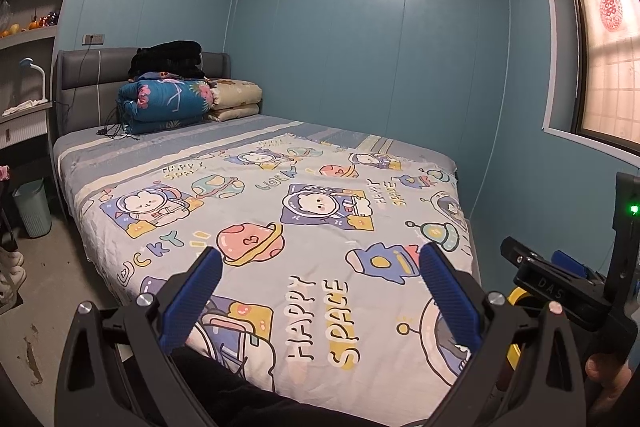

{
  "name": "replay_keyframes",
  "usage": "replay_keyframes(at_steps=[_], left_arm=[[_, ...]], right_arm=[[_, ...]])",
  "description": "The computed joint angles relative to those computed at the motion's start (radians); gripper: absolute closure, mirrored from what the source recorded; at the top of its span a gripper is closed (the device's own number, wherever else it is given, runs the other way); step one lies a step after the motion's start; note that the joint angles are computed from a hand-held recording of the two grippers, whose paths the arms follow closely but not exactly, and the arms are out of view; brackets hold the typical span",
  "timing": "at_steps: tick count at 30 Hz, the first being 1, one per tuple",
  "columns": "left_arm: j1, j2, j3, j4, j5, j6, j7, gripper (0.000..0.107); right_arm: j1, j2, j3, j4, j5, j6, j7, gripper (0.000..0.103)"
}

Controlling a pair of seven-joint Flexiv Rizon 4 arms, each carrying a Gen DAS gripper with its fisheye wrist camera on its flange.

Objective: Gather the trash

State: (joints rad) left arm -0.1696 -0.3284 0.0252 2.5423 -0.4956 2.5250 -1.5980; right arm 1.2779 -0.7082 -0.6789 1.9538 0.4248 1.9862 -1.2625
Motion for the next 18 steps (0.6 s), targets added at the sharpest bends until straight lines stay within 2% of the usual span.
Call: replay_keyframes(at_steps=[18], left_arm=[[0.003,-0.005,0.000,0.003,0.011,0.001,-0.011,0.012]], right_arm=[[0.008,-0.007,-0.015,0.004,-0.012,-0.011,0.024,0.008]])
